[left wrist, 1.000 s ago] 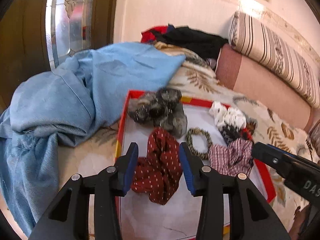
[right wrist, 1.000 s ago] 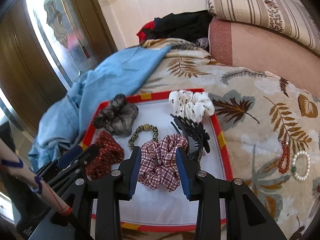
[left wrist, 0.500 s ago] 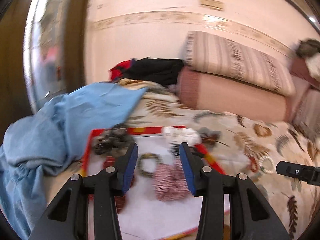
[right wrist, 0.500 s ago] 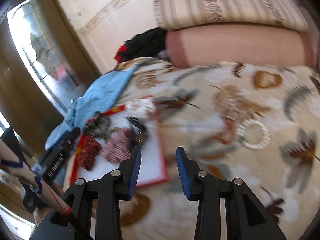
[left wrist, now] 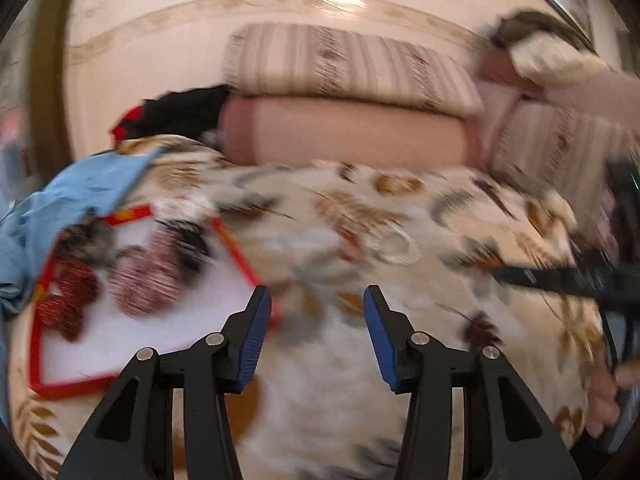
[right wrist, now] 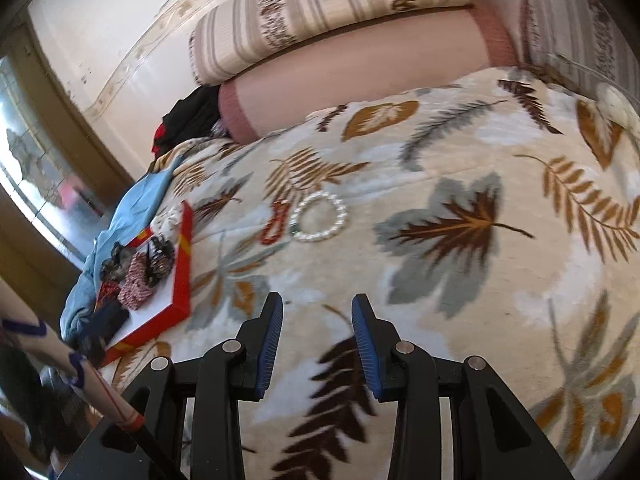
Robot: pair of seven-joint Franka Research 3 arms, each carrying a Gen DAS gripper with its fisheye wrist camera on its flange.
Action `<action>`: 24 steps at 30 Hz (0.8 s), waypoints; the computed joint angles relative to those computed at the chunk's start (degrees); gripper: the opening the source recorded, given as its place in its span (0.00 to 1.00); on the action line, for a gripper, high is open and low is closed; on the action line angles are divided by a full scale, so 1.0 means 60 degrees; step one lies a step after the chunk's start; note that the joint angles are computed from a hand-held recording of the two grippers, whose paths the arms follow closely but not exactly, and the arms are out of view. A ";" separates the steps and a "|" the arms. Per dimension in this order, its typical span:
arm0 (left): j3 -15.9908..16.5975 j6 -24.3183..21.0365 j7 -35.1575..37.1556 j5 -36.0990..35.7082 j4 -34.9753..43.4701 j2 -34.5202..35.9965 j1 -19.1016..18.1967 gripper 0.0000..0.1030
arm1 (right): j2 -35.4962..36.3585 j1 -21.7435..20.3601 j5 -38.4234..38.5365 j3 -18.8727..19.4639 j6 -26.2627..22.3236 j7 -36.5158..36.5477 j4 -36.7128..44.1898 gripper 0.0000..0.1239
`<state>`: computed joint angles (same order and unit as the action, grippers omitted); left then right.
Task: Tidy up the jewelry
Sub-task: 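Move both grippers back toward the pearl and red bead bracelets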
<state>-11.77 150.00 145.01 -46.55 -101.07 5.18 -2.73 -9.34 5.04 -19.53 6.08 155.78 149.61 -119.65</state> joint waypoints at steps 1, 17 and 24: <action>-0.0054 -0.0156 0.0112 0.0025 -0.0189 -0.0115 -0.0043 0.46 | -0.0048 -0.0026 0.0012 -0.0030 0.0035 0.0031 -0.0074 0.32; -0.0384 -0.0941 -0.1702 0.3031 0.0227 0.0936 -0.0244 0.56 | 0.2112 0.0178 0.1841 -0.0939 -0.0568 -0.2009 0.1924 0.31; -0.0506 -0.1419 -0.2045 0.3228 0.0787 0.1273 -0.0135 0.60 | 0.4396 0.0518 0.2323 -0.1453 -0.2277 -0.3242 0.5095 0.24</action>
<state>-14.81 141.49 132.74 -27.18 -96.35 12.82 -3.54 17.03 8.15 -5.59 -2.64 142.11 130.16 -89.08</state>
